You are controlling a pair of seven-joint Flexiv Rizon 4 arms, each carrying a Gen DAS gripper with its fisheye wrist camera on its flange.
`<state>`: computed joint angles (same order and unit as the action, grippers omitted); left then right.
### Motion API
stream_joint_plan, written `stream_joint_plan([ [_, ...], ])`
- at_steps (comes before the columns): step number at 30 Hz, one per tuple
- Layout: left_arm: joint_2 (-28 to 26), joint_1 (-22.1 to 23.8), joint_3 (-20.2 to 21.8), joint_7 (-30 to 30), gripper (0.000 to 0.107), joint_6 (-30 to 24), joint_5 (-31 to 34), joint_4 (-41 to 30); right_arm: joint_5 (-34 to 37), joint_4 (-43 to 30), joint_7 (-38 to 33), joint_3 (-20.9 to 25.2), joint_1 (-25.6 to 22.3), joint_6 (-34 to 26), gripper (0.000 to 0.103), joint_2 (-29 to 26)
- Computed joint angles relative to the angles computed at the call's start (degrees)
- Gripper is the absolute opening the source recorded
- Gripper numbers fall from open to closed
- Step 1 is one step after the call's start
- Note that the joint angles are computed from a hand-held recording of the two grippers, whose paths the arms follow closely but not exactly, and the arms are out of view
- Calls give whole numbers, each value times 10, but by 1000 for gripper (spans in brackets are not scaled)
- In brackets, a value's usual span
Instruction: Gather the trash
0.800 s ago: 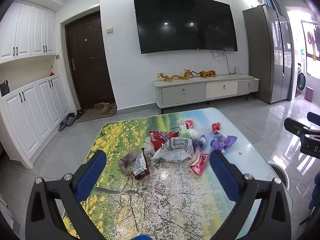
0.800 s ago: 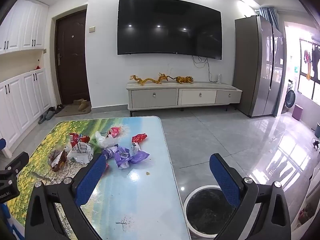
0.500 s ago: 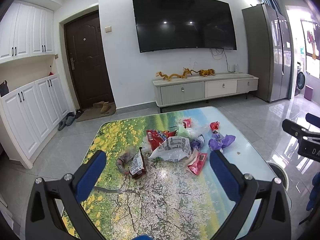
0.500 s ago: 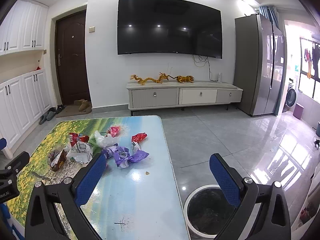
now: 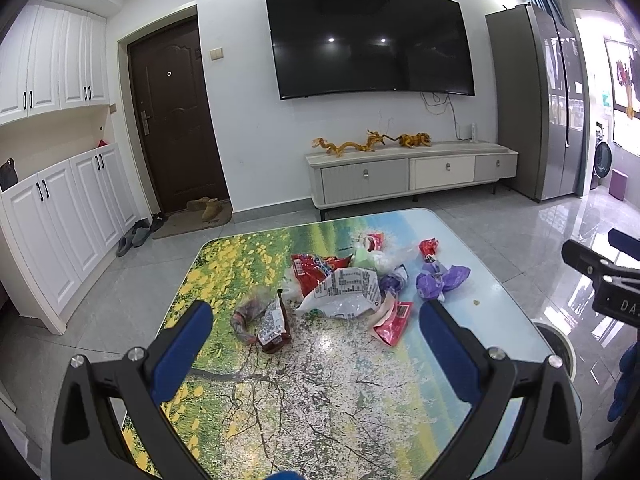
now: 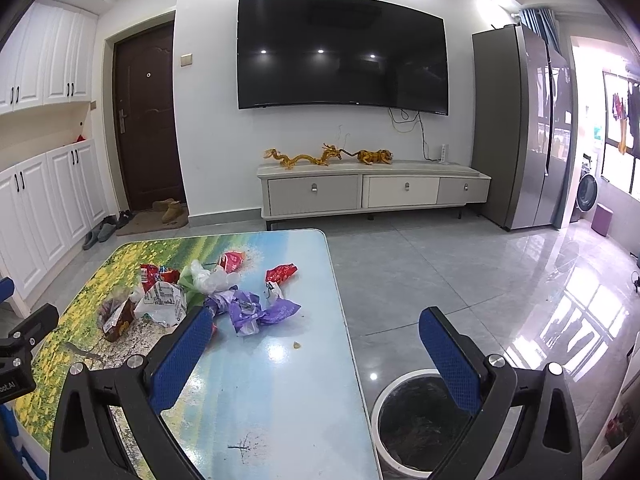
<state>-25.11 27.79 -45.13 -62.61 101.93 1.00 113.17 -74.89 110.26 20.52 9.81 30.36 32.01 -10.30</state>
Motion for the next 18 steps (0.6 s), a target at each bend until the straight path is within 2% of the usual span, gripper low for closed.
stream_joint_plan([
  [4, 5, -1, -5, 5, 103, -8, -3, 0, -10, 11, 12, -1, -6, 9, 103, 6],
  [10, 12, -35, 15, 14, 103, -20, -22, -7, -23, 35, 18, -4, -28, 44, 103, 17],
  [14, 21, -113, 92, 17, 103, -27, -44, -25, -43, 57, 42, -10, -54, 92, 103, 26],
  [18, 22, -210, 194, 20, 103, -37, -65, -47, -86, 76, 93, -20, -83, 146, 103, 29],
])
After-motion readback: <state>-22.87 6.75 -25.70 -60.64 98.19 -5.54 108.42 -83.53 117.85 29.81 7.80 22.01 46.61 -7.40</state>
